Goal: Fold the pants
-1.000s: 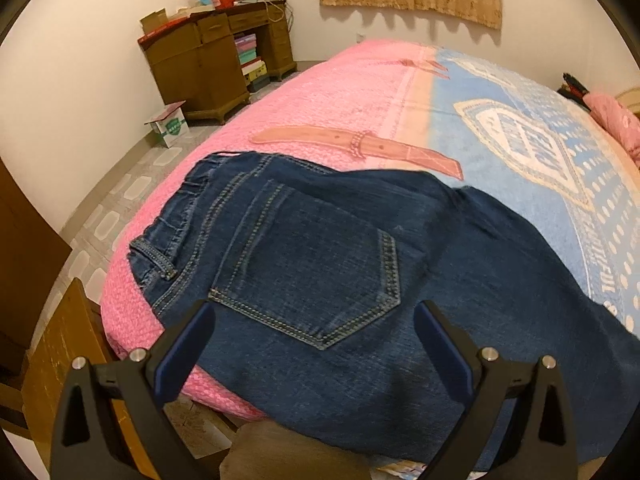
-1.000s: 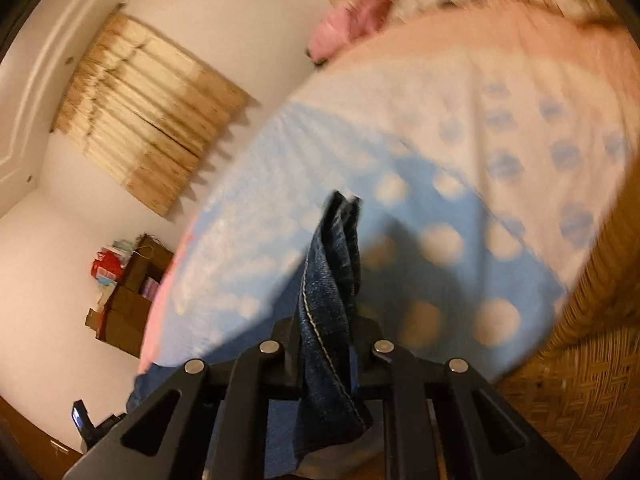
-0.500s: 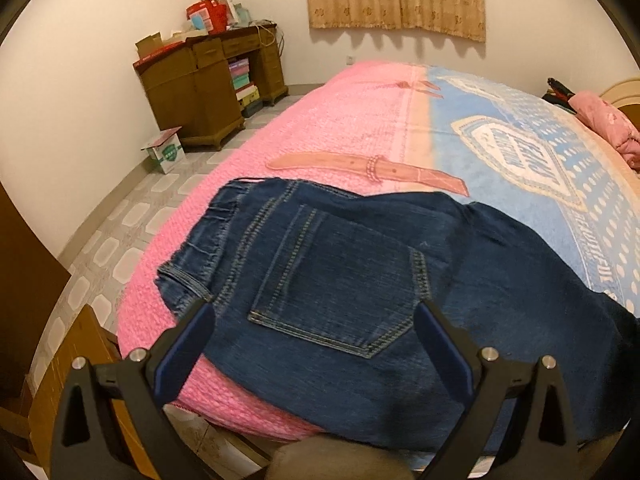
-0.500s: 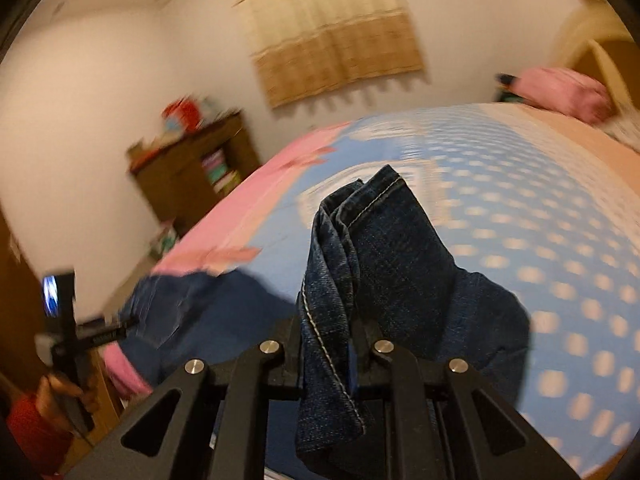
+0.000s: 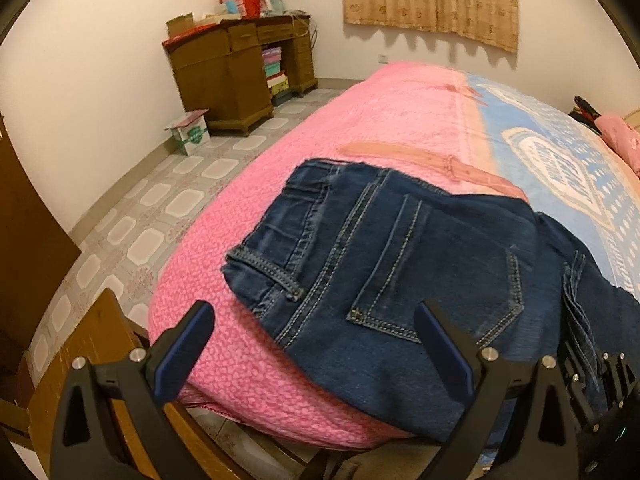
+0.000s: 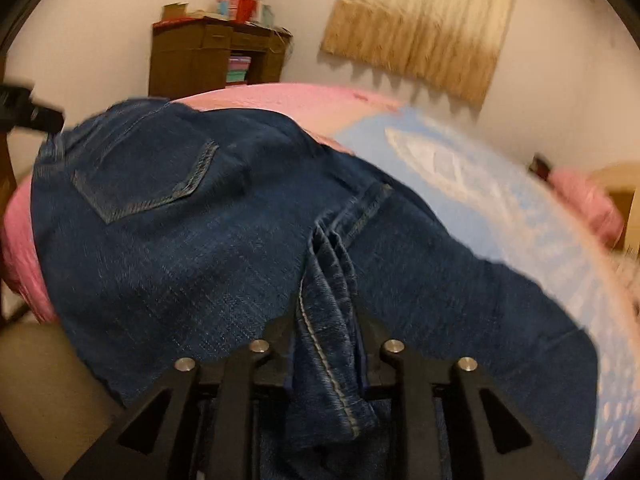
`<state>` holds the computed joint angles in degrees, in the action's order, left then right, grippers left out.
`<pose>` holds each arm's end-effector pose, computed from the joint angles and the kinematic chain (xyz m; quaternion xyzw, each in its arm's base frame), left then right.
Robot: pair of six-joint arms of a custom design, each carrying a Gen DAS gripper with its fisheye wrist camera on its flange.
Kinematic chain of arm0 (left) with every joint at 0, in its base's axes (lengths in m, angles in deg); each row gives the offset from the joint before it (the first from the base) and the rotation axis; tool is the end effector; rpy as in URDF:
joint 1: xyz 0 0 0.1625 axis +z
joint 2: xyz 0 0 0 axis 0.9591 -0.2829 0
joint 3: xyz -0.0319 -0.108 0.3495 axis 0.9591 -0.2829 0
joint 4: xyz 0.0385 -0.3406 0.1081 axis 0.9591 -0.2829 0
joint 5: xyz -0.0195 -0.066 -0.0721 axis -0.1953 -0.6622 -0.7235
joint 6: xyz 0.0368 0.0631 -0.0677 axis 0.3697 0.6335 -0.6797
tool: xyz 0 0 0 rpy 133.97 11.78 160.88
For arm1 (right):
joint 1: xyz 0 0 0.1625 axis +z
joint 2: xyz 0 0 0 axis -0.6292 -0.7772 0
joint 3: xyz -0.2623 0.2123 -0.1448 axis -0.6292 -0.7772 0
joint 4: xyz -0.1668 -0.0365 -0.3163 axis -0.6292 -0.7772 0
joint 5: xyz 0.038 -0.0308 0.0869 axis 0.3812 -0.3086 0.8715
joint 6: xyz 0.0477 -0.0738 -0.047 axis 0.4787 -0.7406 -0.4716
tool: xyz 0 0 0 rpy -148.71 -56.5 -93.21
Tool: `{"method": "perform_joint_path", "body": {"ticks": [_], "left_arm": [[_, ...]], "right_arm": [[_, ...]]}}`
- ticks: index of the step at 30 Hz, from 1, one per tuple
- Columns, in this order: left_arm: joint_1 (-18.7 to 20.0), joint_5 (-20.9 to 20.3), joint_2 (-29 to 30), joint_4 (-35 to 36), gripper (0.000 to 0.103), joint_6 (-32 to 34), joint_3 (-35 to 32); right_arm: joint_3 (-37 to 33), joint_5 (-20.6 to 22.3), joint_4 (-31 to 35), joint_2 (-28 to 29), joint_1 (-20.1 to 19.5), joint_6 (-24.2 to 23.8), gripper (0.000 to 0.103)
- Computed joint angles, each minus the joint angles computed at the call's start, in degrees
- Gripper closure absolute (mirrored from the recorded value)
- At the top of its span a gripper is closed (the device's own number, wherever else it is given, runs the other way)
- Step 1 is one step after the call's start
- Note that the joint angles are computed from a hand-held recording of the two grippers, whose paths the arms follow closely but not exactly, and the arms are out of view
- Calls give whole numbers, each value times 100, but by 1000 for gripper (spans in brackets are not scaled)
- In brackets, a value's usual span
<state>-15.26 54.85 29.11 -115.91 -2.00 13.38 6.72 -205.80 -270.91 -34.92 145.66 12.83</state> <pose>-0.1683 -0.6979 0.2873 0.0406 0.8288 -0.3654 0.4218 0.2703 -0.6692 0.0547 0.2988 -0.7784 0.3503 0.4268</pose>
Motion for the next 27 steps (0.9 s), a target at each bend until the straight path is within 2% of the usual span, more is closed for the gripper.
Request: {"method": "perform_joint_path", "body": {"ticks": [1, 2, 3, 5, 6, 7, 9, 10, 12, 13, 14, 15, 17, 18, 22, 23, 24, 26, 27], "left_arm": [[14, -27, 11, 34, 1, -45, -23], [25, -65, 44, 65, 1, -75, -65], [26, -89, 67, 66, 1, -70, -88], [8, -133, 112, 3, 1, -3, -101], [0, -156, 138, 5, 1, 20, -126], [-11, -181, 168, 30, 1, 30, -165], [-51, -239, 214, 8, 1, 103, -211], [-78, -263, 231, -37, 1, 152, -216], [-152, -394, 280, -163, 1, 369, -233], [-193, -438, 316, -202, 1, 458, -247], [-245, -500, 354, -269, 1, 564, -245], [-284, -582, 385, -309, 1, 635, -240], [-364, -840, 465, -293, 1, 804, -252], [-403, -921, 532, -316, 1, 891, -271], [-493, -1283, 919, -25, 1, 904, -618], [-500, -1374, 1069, 207, 1, 778, -814], [-501, -1460, 1160, 371, 1, 675, -943], [-503, -1629, 1338, 657, 1, 459, -1183], [-505, -1657, 1437, 799, 1, 349, -1310]], "right_arm": [[-54, -32, -151, 75, 15, -206, 77], [2, -63, -72, 33, 50, -199, 74], [250, 133, 225, -190, 26, 48, 62], [1246, 1170, 1362, -1133, -70, 1135, 44], [1565, 1770, 1852, -1519, -95, 1710, 42], [1833, 2339, 2101, -1839, -110, 2046, 42], [2246, 2884, 1899, -2239, -158, 2280, 42], [2470, 2956, 1468, -2427, -189, 2407, 42], [2564, 2547, 1104, -2644, -243, 2642, 45], [2484, 2050, 1107, -2745, -295, 2762, 50], [2417, 1655, 1175, -2837, -356, 2829, 64], [2403, 1392, 1201, -2940, -429, 2891, 69], [2629, 1004, 1123, -3359, -654, 3265, 69], [2799, 1000, 1246, -3679, -823, 3599, 69], [3351, 1397, 1637, -4555, -1407, 4571, 67], [3383, 1646, 1718, -4635, -1545, 4664, 67], [3480, 2134, 1948, -4789, -1780, 4926, 66], [3329, 2801, 2355, -4791, -2081, 5244, 66], [3234, 2971, 2499, -4723, -2186, 5293, 66]]}}
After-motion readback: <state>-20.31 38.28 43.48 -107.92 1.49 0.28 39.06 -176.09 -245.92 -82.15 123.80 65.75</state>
